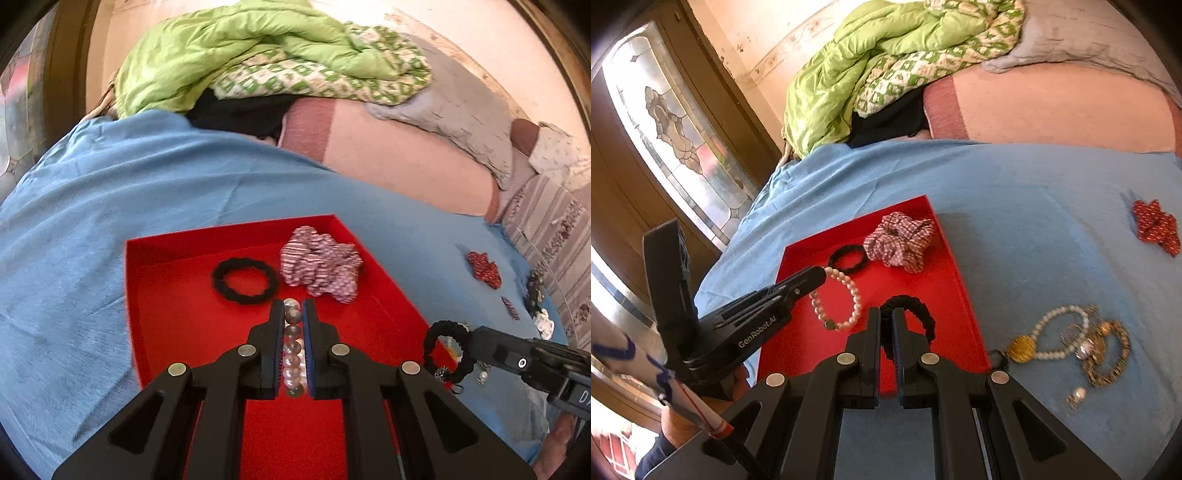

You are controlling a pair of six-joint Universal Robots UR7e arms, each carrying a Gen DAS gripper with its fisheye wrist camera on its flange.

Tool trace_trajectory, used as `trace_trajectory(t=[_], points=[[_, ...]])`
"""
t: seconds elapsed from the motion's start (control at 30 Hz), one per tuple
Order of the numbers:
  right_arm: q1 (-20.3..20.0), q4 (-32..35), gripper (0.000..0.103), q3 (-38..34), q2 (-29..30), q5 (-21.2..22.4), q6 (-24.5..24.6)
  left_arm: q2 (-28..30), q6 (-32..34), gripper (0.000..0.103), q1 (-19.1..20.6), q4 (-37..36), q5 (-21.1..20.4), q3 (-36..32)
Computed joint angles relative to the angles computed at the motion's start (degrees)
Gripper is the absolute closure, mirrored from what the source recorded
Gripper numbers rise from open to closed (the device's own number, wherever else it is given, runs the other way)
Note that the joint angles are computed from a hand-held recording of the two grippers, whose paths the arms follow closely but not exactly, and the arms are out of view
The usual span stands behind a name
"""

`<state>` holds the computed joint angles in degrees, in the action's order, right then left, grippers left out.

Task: Organize jewelry
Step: 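Carry the pearl bracelet with the left gripper into the tray while the right gripper carries the black bracelet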

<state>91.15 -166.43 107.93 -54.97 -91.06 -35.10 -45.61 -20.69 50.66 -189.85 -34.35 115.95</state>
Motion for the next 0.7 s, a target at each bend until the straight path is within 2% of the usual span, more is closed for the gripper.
trace_trajectory(t=[0.13,0.5,0.7], points=[[1.2,2.0,0.096,-3.4,2.91,-1.0,1.83,-0.41,-0.59,0.094,1.04,0.66,-0.31,-0.33],[3.99,3.35,0.096,-11.1,11.19,-8.41,3.7,-1.95,-3.55,0.094,2.26,2.2,0.96,0.33],[5.24,3.31,0.096,-12.88,14.16,-10.38,4.07,-2.96,-5.91,0.094,2.55,3.85,1.63,1.12]])
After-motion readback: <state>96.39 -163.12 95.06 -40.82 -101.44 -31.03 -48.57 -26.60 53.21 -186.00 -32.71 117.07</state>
